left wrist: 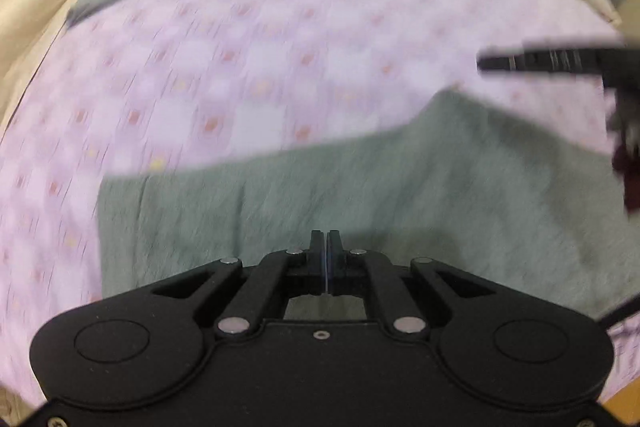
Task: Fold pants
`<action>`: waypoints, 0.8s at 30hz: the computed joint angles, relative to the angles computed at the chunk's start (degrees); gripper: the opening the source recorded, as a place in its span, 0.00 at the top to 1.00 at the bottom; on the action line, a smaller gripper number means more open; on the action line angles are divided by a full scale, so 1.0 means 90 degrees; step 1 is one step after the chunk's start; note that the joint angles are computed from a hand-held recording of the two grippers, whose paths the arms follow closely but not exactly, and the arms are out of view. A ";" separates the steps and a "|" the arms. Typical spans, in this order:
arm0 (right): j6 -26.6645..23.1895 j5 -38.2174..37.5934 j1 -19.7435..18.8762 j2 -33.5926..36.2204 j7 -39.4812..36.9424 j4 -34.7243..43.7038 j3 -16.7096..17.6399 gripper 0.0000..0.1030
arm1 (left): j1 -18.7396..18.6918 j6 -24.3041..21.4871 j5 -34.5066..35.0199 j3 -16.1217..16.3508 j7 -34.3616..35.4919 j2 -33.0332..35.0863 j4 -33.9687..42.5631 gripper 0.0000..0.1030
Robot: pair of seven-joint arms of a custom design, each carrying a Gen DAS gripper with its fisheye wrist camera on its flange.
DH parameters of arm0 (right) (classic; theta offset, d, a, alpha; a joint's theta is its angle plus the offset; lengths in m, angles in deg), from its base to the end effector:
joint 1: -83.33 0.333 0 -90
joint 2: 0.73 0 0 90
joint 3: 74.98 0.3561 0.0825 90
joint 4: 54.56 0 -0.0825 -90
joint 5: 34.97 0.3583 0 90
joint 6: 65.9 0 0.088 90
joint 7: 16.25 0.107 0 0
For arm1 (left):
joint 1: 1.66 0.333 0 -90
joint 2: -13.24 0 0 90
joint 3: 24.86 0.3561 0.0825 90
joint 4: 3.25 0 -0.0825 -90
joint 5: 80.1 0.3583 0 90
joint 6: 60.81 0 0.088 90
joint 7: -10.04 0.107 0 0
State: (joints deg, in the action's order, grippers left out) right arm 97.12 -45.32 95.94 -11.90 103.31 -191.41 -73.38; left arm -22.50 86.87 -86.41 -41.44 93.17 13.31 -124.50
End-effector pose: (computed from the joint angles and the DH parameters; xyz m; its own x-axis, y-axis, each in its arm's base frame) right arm 0.4681 0.1291 0.5239 -0.0570 -0.9853 -0.1609 -0.7945 0.1424 -0.5903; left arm 0.4445 -0.3376 0.5164 -0.4629 -0.8743 0.1462 -0.8273 0.3670 -0.4252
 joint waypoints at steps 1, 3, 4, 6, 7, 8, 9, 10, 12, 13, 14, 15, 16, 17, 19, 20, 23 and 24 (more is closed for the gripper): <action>-0.0161 -0.0035 -0.0012 -0.0188 0.0036 -0.0141 0.0027 0.71 | -0.0009 0.0000 -0.0231 -0.0009 0.0181 0.0069 0.0072 0.92; -0.0637 -0.0035 0.0038 -0.0398 0.0004 -0.0332 0.0062 0.71 | -0.0029 -0.0190 -0.0368 -0.0021 0.0398 0.0234 0.0195 0.92; -0.0984 -0.0120 0.0024 -0.0498 0.0059 -0.0433 0.0131 0.71 | -0.0054 -0.0361 -0.0213 -0.0023 0.0440 0.0322 0.0234 0.91; -0.1590 -0.0150 0.0067 -0.0645 0.0176 -0.0650 0.0212 0.72 | -0.0110 -0.0918 0.0215 -0.0004 0.0464 0.0510 0.0344 0.92; -0.1976 0.0082 -0.0002 -0.0725 0.0165 -0.0738 0.0328 0.72 | -0.0085 -0.0863 0.0075 -0.0002 0.0685 0.0456 0.0192 0.92; -0.2007 0.0044 0.0151 -0.0885 0.0393 -0.0915 0.0225 0.72 | -0.0054 -0.0660 -0.0112 0.0003 0.0889 0.0349 0.0017 0.92; -0.1882 0.0042 0.0146 -0.1109 0.0590 -0.1150 0.0250 0.72 | -0.0032 -0.0789 -0.0196 0.0017 0.0977 0.0336 0.0045 0.92; -0.2092 0.0216 0.0210 -0.1207 0.0668 -0.1167 0.0198 0.72 | -0.0005 -0.0990 -0.0284 0.0039 0.0998 0.0338 0.0124 0.92; -0.2440 0.0440 0.0290 -0.1251 0.0695 -0.1040 0.0107 0.73 | 0.0033 -0.1360 -0.0347 0.0081 0.0830 0.0397 0.0357 0.92; -0.2463 0.0269 0.0231 -0.1274 0.0737 -0.0977 0.0166 0.73 | 0.0047 -0.1387 -0.0395 0.0090 0.0776 0.0404 0.0422 0.92; -0.2210 -0.0084 0.0110 -0.1333 0.0829 -0.1003 0.0270 0.72 | 0.0050 -0.1315 -0.0404 0.0091 0.0760 0.0389 0.0441 0.92; -0.1863 -0.0400 -0.0008 -0.1353 0.0910 -0.1041 0.0325 0.72 | 0.0043 -0.1190 -0.0374 0.0084 0.0762 0.0385 0.0460 0.92; -0.1518 -0.0691 -0.0132 -0.1313 0.0982 -0.1045 0.0353 0.71 | 0.0040 -0.1123 -0.0380 0.0076 0.0798 0.0396 0.0497 0.92; -0.1248 -0.0969 -0.0266 -0.1198 0.1030 -0.0983 0.0368 0.71 | 0.0032 -0.1130 -0.0405 0.0065 0.0821 0.0477 0.0630 0.92; -0.0952 -0.1199 -0.0350 -0.0819 0.0909 -0.0734 0.0261 0.71 | 0.0020 -0.1168 -0.0581 0.0040 0.0865 0.0602 0.0846 0.92; -0.0824 -0.1085 -0.0254 -0.0611 0.0585 -0.0600 0.0084 0.70 | 0.0018 -0.1187 -0.0688 0.0028 0.0932 0.0686 0.0981 0.92; -0.1124 -0.0173 0.0239 -0.0200 -0.1050 -0.0245 -0.0406 0.66 | -0.0051 -0.1022 -0.0746 -0.0014 0.1146 0.0890 0.1278 0.92; -0.1419 0.0146 0.0355 -0.0087 -0.1652 -0.0083 -0.0480 0.69 | -0.0062 -0.0949 -0.0784 -0.0022 0.1238 0.0954 0.1378 0.92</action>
